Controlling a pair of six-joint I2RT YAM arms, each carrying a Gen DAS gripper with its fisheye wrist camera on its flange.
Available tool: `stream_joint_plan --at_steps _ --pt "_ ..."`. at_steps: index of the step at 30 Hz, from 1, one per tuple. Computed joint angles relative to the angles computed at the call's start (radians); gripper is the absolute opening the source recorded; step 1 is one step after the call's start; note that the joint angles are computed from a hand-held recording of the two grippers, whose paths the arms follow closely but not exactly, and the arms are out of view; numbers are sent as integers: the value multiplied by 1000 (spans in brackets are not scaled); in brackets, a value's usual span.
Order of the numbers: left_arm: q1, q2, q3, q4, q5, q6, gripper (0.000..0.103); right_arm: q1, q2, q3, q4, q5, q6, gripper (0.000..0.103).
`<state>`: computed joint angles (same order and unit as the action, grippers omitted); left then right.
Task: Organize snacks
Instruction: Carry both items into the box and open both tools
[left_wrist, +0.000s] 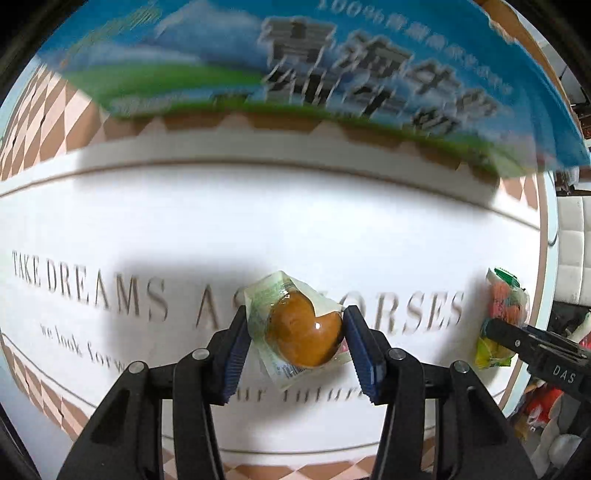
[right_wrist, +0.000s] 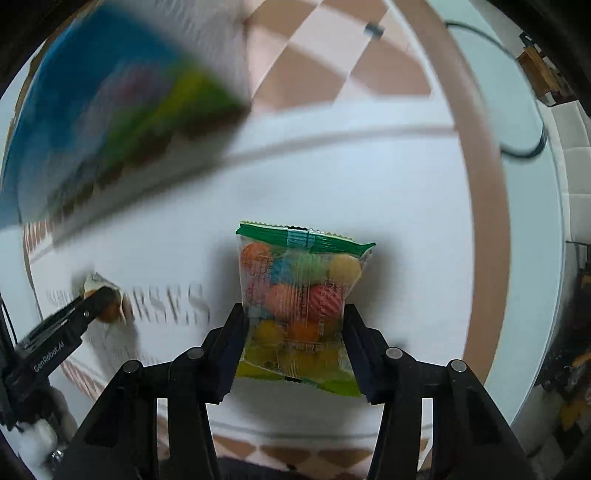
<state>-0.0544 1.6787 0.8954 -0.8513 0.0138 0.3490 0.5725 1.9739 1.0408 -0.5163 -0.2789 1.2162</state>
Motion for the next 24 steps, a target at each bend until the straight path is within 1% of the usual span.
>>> stream_joint_plan --at_steps 2,3,4,5,6,7,8,9,10,11,12,13,15,16,17,18,20,21,22,23,24 --pt "42 -7 -16 -13 14 29 48 29 12 20 -10 3 18 54" --pt "109 -8 -34 -12 19 82 48 30 14 24 -15 4 19 55" --pt "153 9 -18 -35 31 101 48 32 17 30 -15 2 36 56" --pt "195 39 14 -78 57 95 48 27 24 42 -16 -7 43 57" --pt "225 86 73 -126 88 83 48 19 25 37 3 -27 58 62" --pt "263 123 116 -164 109 85 48 17 4 -19 45 -39 67 72" --pt "296 161 158 -203 126 69 51 17 -2 -37 66 -46 76 76" --pt "326 195 193 -238 136 57 59 20 -9 -48 75 -43 79 80" --pt "357 249 254 -292 162 44 61 16 -12 -44 67 -38 72 81" --pt "372 275 282 -319 175 36 62 22 -1 -26 63 -30 73 82" --pt "384 297 308 -342 183 22 62 23 -2 -20 55 -24 72 85" --pt "363 322 347 -362 194 -11 62 24 -3 -18 52 -23 74 87" --pt "372 362 392 -389 185 -24 62 31 20 -6 71 -28 85 88" --pt "342 391 429 -395 189 -60 62 41 34 13 66 -27 97 88" --pt "336 403 442 -396 182 -68 63 46 45 24 65 -26 103 88" --pt "331 396 443 -386 176 -76 63 49 56 39 57 -25 107 88" --pt "315 370 426 -367 156 -77 63 67 111 48 105 -17 131 88" --pt "297 356 421 -356 149 -78 63 69 118 57 93 -15 136 88" --pt "251 360 453 -361 136 -96 63 68 118 55 89 -14 139 88" --pt "223 348 447 -351 117 -89 63 72 123 58 93 -9 156 87" --pt "198 340 446 -345 106 -86 60 78 130 60 98 -5 169 87"
